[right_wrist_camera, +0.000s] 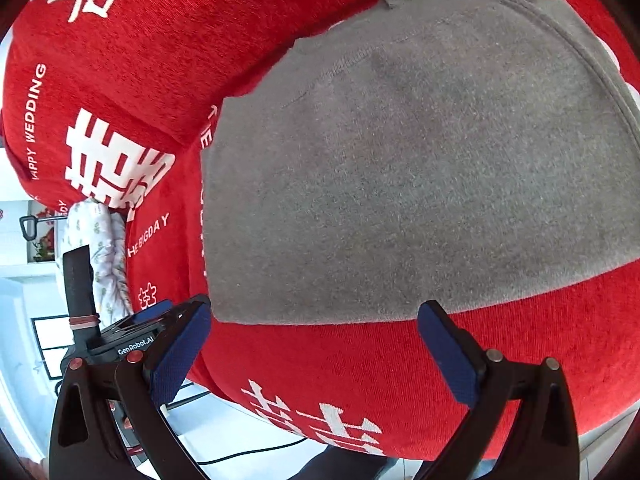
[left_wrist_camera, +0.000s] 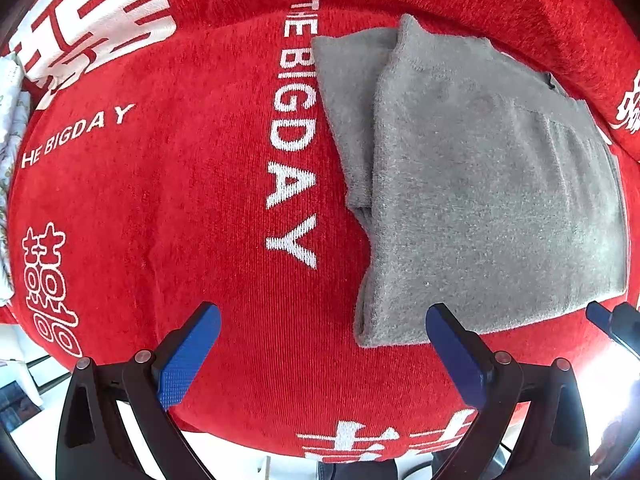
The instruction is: Fold small clothes
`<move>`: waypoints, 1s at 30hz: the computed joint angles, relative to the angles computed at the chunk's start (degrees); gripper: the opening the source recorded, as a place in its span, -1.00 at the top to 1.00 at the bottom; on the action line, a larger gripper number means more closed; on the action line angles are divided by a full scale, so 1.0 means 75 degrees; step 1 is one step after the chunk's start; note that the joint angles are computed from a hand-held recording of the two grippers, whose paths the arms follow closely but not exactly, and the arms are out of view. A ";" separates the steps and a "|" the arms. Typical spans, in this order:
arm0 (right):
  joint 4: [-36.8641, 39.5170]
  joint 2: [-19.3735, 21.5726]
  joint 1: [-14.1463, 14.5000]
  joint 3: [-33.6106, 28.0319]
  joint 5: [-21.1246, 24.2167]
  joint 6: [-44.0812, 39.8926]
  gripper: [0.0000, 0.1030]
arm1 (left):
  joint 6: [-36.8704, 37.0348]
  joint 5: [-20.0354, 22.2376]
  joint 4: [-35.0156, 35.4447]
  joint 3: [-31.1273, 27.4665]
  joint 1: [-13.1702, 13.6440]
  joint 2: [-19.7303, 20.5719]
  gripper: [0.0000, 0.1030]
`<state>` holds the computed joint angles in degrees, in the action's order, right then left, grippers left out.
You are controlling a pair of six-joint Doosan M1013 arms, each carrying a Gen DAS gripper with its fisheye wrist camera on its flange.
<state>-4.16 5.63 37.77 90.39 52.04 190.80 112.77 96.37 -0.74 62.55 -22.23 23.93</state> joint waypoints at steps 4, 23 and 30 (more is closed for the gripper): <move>0.0291 -0.0068 -0.0032 0.0262 -0.0675 0.0126 -0.99 | -0.0051 0.0033 -0.0031 -0.0056 0.0017 0.0088 -1.00; -0.2662 -0.0187 0.0549 0.1523 -0.3660 0.5936 -0.99 | -0.0256 -0.0013 -0.0801 -0.0053 0.0252 0.0360 -1.00; -0.4963 0.0069 0.0568 0.1507 -0.4022 0.8489 -0.99 | -0.0216 -0.0123 -0.0720 -0.0103 0.0233 0.0456 -1.00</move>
